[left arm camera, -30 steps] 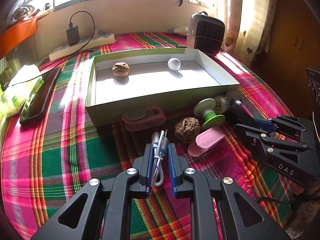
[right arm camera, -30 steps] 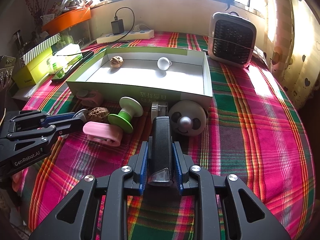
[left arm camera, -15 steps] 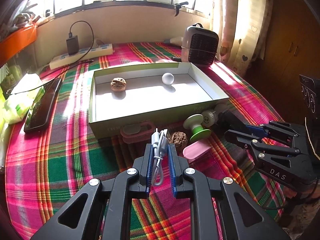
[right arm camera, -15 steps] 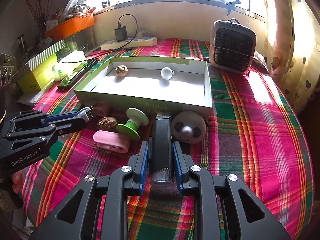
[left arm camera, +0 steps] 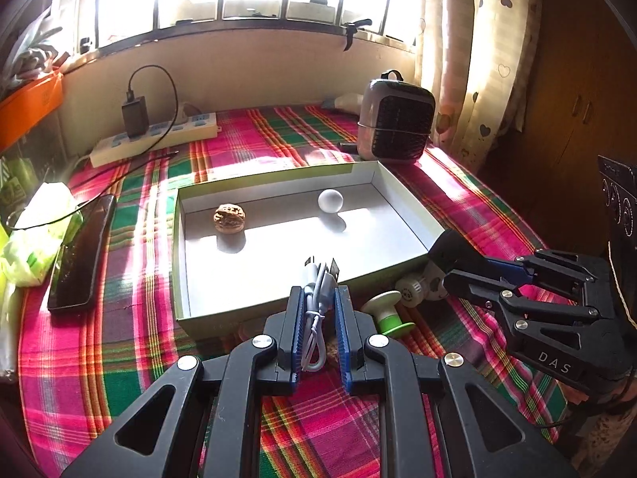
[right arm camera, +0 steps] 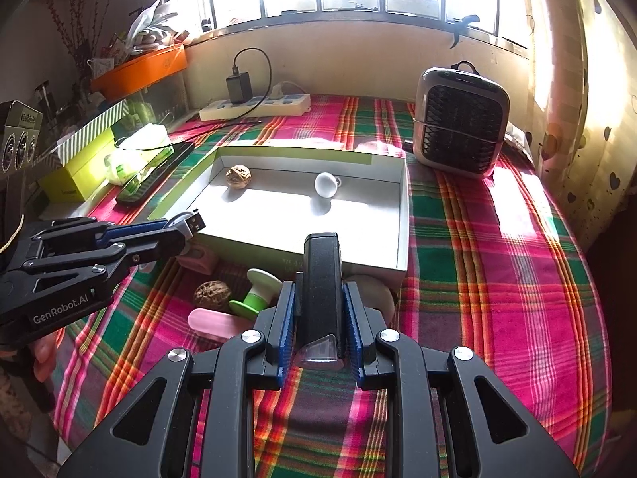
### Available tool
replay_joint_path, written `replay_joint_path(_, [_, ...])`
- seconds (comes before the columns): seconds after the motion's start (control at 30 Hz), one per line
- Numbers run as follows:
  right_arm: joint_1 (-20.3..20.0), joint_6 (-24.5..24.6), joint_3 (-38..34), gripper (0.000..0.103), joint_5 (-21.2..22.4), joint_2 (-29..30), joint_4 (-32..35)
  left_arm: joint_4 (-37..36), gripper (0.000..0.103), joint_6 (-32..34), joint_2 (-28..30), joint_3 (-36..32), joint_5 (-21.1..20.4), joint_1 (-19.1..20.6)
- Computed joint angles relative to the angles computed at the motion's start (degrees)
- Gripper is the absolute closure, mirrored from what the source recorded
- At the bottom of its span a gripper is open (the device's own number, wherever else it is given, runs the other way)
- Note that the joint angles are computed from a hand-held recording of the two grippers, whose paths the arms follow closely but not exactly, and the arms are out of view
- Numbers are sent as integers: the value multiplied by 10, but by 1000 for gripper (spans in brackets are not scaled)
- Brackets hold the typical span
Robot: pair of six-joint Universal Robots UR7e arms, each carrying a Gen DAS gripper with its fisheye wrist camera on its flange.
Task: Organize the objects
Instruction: 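Carry the cable and flashlight over the white tray box with both grippers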
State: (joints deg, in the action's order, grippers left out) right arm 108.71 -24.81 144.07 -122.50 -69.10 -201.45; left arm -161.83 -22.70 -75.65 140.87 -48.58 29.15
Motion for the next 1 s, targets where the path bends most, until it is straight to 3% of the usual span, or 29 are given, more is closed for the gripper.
replay_joint_path(0.5, [-13,-14,-100,79,-16,36,62,-45,90,92,85,-97,-9,61])
replay_joint_path(1.0, [-41,-11,-179,78,-24,84,117,-36,90,108,146,-171,-34,122])
